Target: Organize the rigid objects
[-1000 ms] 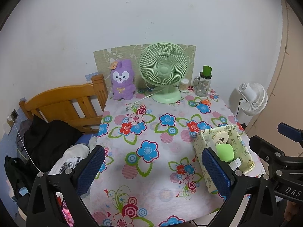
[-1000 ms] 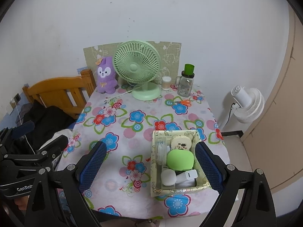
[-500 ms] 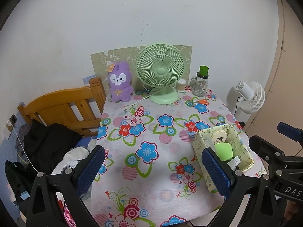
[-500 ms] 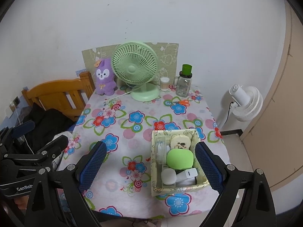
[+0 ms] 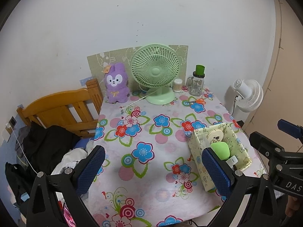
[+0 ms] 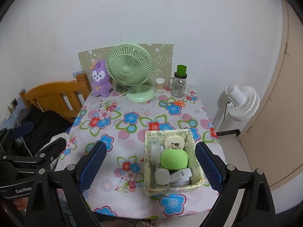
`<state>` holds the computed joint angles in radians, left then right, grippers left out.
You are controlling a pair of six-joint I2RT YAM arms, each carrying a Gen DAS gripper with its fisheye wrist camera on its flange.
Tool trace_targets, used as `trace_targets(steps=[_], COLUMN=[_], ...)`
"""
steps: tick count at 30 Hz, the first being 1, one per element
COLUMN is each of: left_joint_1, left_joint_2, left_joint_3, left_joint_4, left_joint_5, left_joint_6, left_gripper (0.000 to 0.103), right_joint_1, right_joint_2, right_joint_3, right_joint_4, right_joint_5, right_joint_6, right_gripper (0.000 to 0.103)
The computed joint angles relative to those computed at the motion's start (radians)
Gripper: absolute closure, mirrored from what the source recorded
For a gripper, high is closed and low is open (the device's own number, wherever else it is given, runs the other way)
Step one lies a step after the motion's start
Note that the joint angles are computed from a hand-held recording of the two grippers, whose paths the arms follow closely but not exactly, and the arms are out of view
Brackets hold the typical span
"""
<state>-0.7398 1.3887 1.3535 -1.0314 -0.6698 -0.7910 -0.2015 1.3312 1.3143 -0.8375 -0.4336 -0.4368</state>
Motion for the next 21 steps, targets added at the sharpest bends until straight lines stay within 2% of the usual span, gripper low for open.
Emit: trace_targets(steps=[13, 21], left_joint_1=[-0.021, -0.017], left_joint_2=[0.04, 0.037], left_joint_3=[0.073, 0.077], left_joint_4=[-0.071, -0.069], left_joint_5=[0.012, 0.024], left_joint_6=[-0.036, -0.034], left_gripper=[0.0, 0.0], right_joint_1=[-0.021, -0.015], right_joint_2=[0.038, 0.036], right_joint_3=[0.05, 0.046], right_joint_4=[-0.038, -0.029], right_joint_5=[-0.014, -0.006], right_joint_6=[-0.003, -0.004], right_gripper=[0.007, 0.007])
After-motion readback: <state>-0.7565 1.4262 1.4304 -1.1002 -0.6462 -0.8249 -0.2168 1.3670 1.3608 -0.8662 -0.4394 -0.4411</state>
